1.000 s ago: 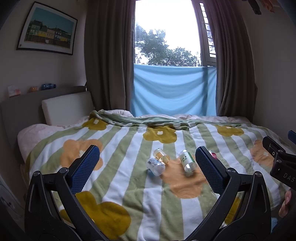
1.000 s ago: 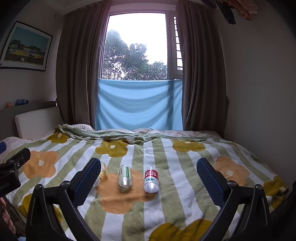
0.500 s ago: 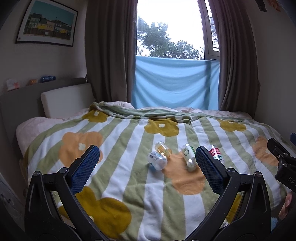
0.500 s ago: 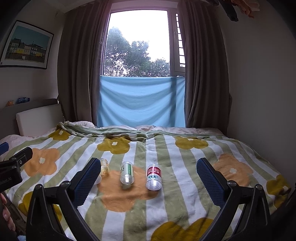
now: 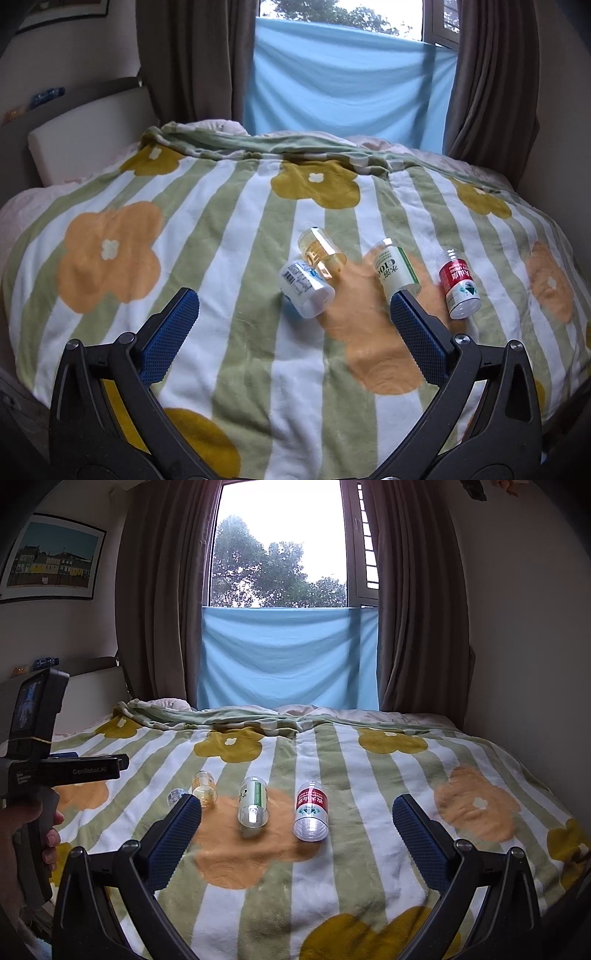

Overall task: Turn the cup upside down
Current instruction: 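Reach the left gripper to the white blue-labelled bottle and close on it, then lift the white bottle with the left gripper and carry it across the blanket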

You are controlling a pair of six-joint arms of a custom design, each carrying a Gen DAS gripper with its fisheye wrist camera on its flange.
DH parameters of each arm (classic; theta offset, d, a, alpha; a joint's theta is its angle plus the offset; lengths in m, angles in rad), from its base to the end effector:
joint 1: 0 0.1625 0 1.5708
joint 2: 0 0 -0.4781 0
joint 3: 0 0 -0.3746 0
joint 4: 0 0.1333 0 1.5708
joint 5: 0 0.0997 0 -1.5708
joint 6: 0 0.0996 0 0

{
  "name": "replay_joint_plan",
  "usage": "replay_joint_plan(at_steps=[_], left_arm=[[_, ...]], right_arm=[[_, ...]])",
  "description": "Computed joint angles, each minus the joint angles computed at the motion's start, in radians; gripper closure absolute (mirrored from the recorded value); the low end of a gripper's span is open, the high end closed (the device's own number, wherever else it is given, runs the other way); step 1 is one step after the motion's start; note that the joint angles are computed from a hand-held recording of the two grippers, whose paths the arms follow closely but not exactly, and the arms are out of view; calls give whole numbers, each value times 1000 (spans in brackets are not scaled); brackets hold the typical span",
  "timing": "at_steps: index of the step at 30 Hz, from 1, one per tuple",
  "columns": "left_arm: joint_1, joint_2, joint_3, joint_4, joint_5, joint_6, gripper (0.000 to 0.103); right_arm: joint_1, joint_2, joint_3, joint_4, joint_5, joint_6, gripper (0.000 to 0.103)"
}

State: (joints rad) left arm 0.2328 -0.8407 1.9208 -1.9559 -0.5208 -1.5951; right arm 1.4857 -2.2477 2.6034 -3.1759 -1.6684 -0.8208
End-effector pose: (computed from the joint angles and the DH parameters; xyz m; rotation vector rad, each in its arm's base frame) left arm -0.4750 -0.3384 0.0864 0.1689 2.1549 -1.1389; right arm 0.1081 -0.1871 0.4680 0.7058 -2.0429 1.3542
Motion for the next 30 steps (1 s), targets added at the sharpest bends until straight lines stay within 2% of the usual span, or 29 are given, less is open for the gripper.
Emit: replay_joint_plan(at_steps=[3, 5, 9, 13, 21, 23, 27, 30], left_arm=[[104, 30, 8, -224, -38, 174, 0], [168, 55, -4, -312, -66, 249, 0], [289, 107, -71, -349, -127, 329, 0], [371, 146, -106, -415, -191, 379, 3], [427, 189, -139, -461, -234, 419, 5], [438, 195, -146, -467, -242, 429, 11], [458, 200, -148, -499, -273, 447, 32], [462, 197, -139, -528, -278, 454, 33]], right_arm=[[-66, 18, 2, -3, 46, -10, 0], [-100, 41, 5, -22, 64, -17, 0], [-157, 96, 11, -55, 92, -35, 0], [-208, 152, 13, -60, 112, -44, 0], [-250, 251, 16, -23, 90, -68, 0], [-253, 272, 18, -19, 84, -70, 0], [-255, 310, 23, -35, 70, -78, 0], [-247, 322, 24, -30, 56, -78, 0]])
